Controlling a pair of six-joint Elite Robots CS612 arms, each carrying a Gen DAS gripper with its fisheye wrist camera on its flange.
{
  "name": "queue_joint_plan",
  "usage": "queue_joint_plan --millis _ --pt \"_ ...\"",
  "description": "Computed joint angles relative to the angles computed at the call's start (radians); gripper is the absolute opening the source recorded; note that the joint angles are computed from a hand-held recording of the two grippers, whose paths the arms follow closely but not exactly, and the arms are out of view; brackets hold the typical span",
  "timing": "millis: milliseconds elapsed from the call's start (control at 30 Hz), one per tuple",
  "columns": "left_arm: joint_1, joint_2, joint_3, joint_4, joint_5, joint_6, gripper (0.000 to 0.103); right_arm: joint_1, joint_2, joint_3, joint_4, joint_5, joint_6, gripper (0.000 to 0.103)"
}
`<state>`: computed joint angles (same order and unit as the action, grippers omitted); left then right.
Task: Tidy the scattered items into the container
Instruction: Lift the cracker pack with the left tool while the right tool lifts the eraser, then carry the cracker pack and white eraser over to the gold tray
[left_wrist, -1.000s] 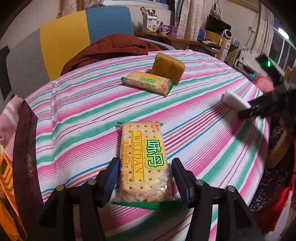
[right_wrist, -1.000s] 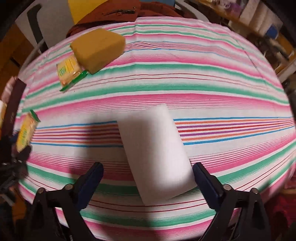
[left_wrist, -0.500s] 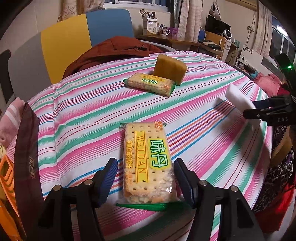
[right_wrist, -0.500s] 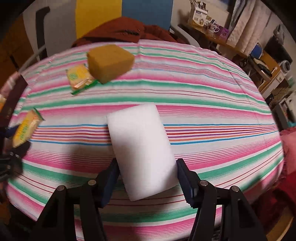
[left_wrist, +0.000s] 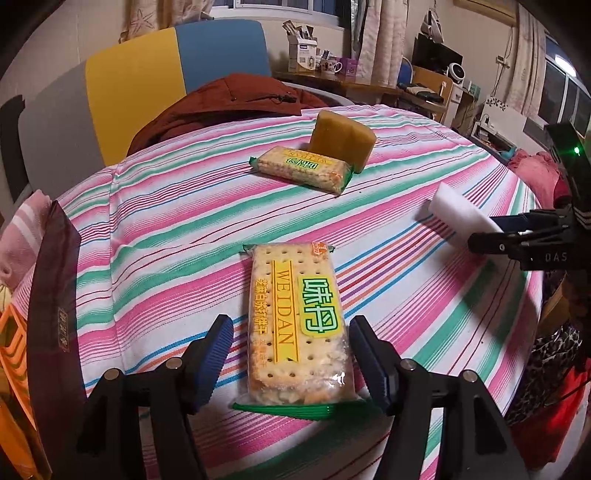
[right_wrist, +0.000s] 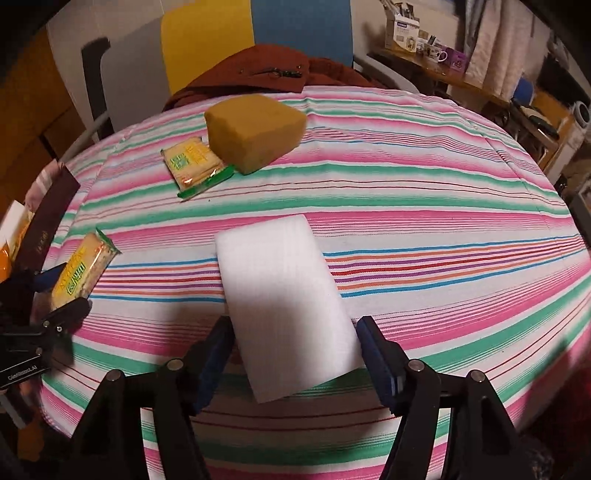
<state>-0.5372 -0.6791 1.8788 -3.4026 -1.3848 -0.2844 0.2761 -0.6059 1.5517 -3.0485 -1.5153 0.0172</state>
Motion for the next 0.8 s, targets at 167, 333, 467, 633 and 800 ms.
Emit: queue_joint_plan --millis 167,333,467,633,800 --pt "0.0 0.002 0.0 0.0 0.011 0.012 0.066 -0.002 0.01 0.017 -0.065 0.016 -0.014 0.076" --pt "-0.001 0.004 0.006 -0.022 0.011 0.011 0.064 0.004 0.015 0.026 -0.116 -0.002 -0.024 0.065" --pt "-0.006 0.007 0.009 -0.032 0.018 0.014 0.062 0.012 0.017 0.029 -0.131 -0.012 -0.022 0.065" --pt "0.001 0.002 0.007 -0.025 -0.008 0.007 0.062 0.008 0.016 0.032 -0.135 0.023 -0.01 0.079" --pt "0.01 0.001 -0.001 -0.012 -0.035 0.008 0.062 -0.003 0.015 0.033 -0.136 0.026 -0.027 0.089"
